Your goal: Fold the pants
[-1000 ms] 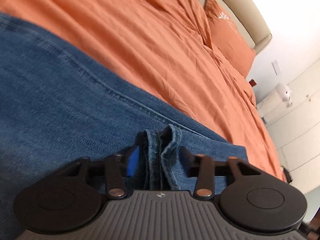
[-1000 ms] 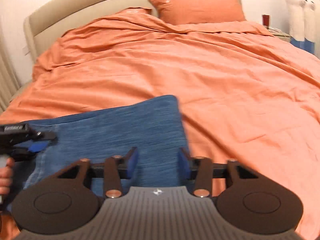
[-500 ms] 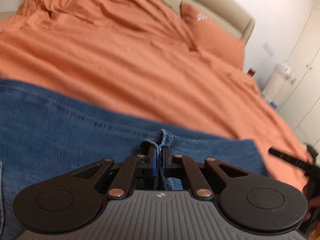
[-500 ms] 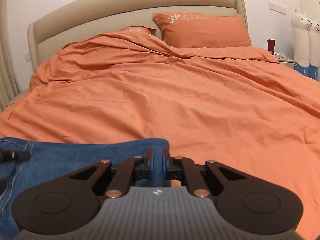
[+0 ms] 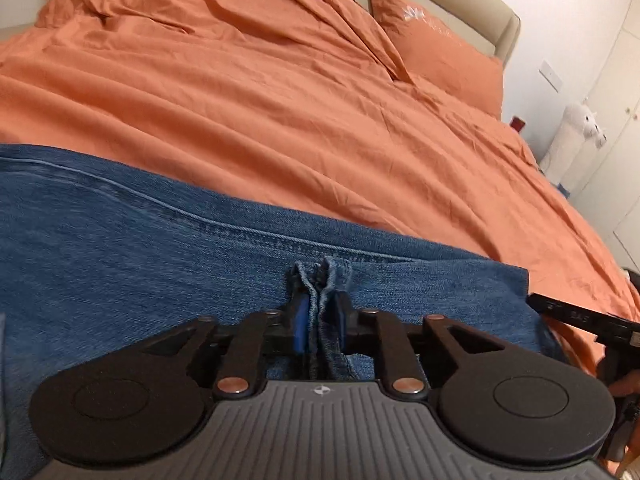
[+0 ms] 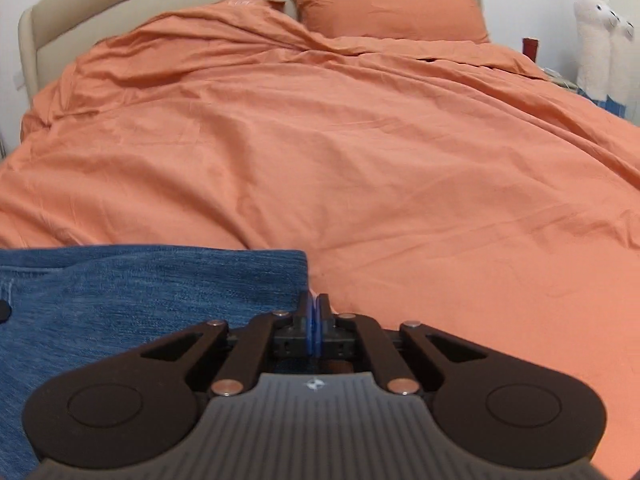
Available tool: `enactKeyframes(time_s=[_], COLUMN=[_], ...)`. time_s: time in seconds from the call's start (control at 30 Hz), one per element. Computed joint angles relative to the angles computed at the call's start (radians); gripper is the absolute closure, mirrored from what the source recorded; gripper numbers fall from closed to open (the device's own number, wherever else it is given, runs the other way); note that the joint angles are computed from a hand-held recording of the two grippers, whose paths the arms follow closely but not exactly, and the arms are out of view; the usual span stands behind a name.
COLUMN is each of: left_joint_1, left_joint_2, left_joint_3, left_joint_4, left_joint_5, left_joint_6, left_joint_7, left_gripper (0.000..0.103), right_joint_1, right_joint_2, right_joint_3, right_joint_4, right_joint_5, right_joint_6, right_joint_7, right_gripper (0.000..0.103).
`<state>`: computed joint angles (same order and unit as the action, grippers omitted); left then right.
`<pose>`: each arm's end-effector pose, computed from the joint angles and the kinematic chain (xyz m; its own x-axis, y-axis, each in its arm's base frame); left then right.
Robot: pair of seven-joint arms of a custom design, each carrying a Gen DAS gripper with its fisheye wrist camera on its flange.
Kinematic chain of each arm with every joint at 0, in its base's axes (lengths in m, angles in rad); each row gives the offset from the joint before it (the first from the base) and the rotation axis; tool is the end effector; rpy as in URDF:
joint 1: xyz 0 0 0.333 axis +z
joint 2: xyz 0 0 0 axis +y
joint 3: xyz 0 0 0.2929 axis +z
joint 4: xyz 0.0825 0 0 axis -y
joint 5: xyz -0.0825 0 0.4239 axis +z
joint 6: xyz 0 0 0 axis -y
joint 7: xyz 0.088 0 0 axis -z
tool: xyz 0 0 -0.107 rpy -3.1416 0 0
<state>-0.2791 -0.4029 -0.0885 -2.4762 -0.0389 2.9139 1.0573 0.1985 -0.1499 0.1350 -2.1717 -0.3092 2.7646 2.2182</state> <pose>0.4769 -0.1833 0.4964 0.0171 -0.9308 0.3651 -0.7126 -0.2675 -0.6486 0.5542 0.2083 0.5022 -0.0049 -0.9892 -0.1464 -0.7267 0.1041 -0.6790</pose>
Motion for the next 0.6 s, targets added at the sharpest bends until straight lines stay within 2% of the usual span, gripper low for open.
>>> enactKeyframes(time_s=[0.1,0.27,0.47,0.6], left_joint_1=[0.028,-0.036,-0.056,-0.053], left_joint_2=[-0.073,-0.199,-0.243,-0.242], left_joint_3=[-0.023,0.017,-0.015,-0.035], left_joint_4=[-0.030,-0.062,-0.048,-0.049], left_joint_5=[0.025,0.005,0.003,0.011], left_joint_6=[-0.028,-0.124,-0.276,-0.328], left_joint_7=[-0.050,-0.012,0.003,-0.002], left_gripper=[0.080,0.080,0.080,0.080], right_joint_1=[0.017,0.057,0.071,0.094], right_joint_2=[-0.091,-0.230,-0.343,-0.415], right_joint_3=[-0.010,-0.021,0.009,0.008], right_joint_4=[-0.044,-0.092,-0.151,-0.227], right_joint_5=[0.075,0.250,0.357,0.421], right_joint_6=[-0.002,-0.106,-0.239,-0.239], right_joint_7=[-0.058,-0.199,-0.242,-0.277], right_gripper=[0.103,0.101,0.101,0.101])
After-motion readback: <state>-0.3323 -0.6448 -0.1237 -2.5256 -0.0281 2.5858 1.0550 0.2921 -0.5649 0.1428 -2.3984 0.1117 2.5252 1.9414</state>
